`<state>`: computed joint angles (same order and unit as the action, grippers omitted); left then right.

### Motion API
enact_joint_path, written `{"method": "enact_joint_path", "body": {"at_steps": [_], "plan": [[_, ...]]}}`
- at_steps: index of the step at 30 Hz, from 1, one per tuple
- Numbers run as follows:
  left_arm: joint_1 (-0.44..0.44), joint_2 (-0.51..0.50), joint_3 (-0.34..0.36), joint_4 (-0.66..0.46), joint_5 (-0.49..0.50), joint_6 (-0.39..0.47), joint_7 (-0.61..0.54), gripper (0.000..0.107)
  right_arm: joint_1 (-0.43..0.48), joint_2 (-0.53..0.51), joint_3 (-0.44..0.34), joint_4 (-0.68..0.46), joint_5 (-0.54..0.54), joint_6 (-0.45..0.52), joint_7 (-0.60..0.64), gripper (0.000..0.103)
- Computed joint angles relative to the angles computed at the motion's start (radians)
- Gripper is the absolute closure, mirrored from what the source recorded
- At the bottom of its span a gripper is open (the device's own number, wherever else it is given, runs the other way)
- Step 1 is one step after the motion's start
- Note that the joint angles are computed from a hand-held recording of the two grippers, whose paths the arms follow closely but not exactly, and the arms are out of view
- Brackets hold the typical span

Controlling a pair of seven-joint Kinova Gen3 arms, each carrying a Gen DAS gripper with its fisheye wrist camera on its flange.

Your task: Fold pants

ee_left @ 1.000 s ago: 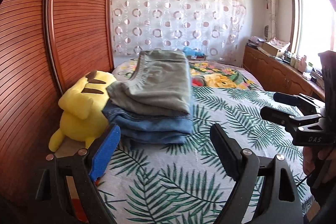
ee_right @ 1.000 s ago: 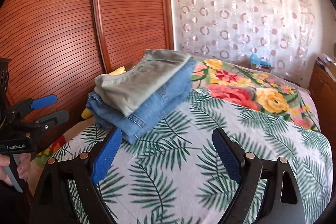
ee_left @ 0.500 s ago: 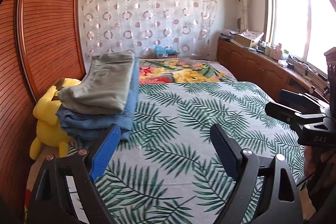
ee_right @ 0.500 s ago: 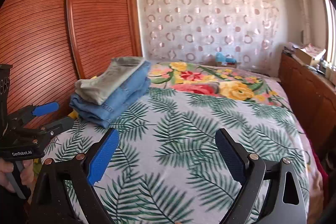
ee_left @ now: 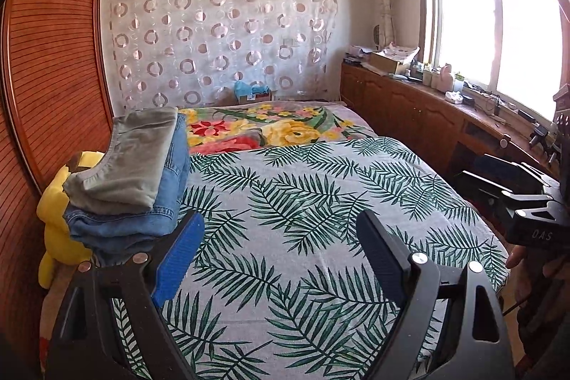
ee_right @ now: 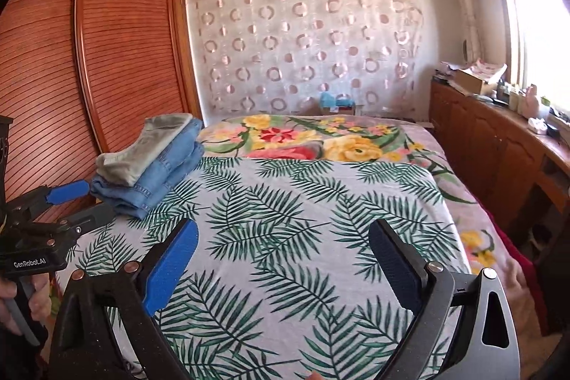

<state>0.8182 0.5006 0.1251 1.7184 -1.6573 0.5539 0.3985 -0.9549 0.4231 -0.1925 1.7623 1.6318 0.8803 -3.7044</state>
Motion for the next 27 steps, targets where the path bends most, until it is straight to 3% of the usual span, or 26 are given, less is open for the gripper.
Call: {"method": "enact_joint_path", "body": {"at_steps": [14,27], "plan": [[0.036,-0.063,0.005,-0.010,0.037,0.061,-0.045,0.020,-0.145,0.028,0.004,-0.037,-0.042,0.221,-0.026,0.004],[0.019,-0.109,0.034,0.034,-0.014,0.115,0.016,0.020,-0.165,0.040,0.003,-0.019,0.003,0.247,-0.069,0.003]]}}
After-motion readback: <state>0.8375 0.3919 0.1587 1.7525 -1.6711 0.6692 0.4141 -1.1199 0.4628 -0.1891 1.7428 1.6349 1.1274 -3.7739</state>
